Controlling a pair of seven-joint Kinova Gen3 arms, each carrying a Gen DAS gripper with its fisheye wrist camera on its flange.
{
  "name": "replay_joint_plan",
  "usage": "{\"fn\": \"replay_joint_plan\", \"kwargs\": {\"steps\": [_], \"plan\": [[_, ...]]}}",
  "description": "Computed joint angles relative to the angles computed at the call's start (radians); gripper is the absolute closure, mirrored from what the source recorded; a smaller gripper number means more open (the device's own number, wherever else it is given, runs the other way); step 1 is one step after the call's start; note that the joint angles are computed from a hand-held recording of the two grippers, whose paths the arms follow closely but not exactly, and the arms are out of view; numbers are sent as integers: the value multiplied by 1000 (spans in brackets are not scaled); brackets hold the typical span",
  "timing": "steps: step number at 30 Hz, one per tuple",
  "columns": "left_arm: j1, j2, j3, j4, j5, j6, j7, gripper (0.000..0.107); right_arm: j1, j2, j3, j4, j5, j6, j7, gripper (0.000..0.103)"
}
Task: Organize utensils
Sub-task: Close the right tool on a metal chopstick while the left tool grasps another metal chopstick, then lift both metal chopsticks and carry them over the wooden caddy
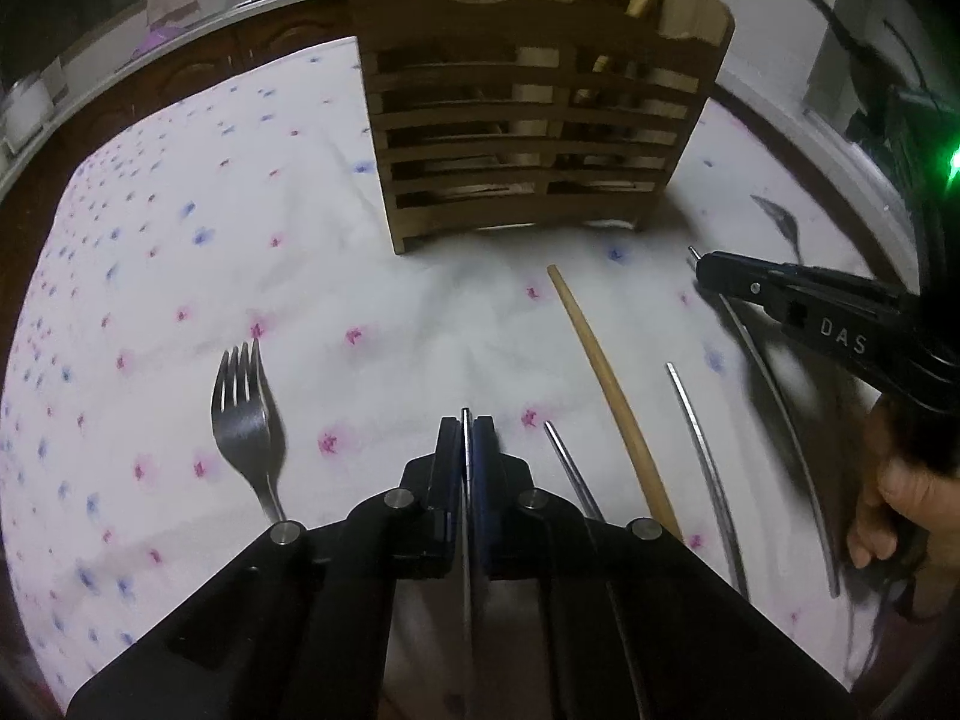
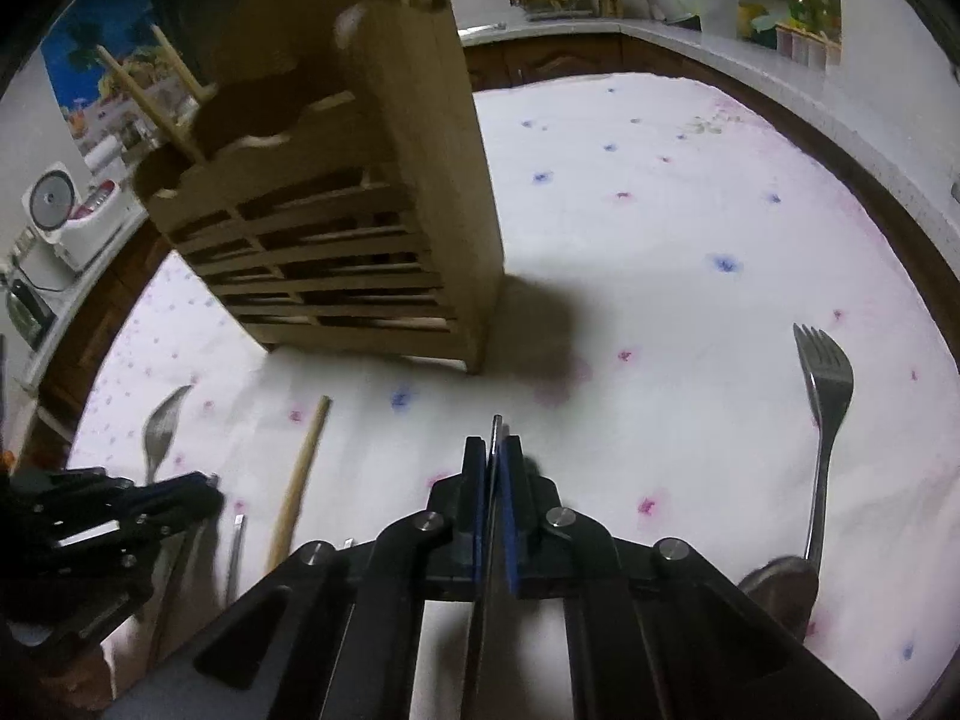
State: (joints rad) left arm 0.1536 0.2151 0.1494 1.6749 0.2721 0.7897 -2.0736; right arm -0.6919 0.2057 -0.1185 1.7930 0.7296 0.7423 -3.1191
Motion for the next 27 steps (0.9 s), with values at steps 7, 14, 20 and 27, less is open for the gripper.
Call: {"fn": "replay_joint_plan", "kwargs": {"steps": [7,14,20,27], "plan": [[-85,-80,-6,45,175,26,-140,104,-8,-85,-33,41,62,-28,-76,99],[-127,-176,-64,74,336,85,-274,104,-13,-150,-108,47,149,33,-161,99],[-135,-258,-121,87,419,131,-345,104,-26,-190,-168,43,213,104,-216,99],[-139,-342,-191,105,514,163,-415,104,-47,-240,-245,23,295,222,-253,99]]}}
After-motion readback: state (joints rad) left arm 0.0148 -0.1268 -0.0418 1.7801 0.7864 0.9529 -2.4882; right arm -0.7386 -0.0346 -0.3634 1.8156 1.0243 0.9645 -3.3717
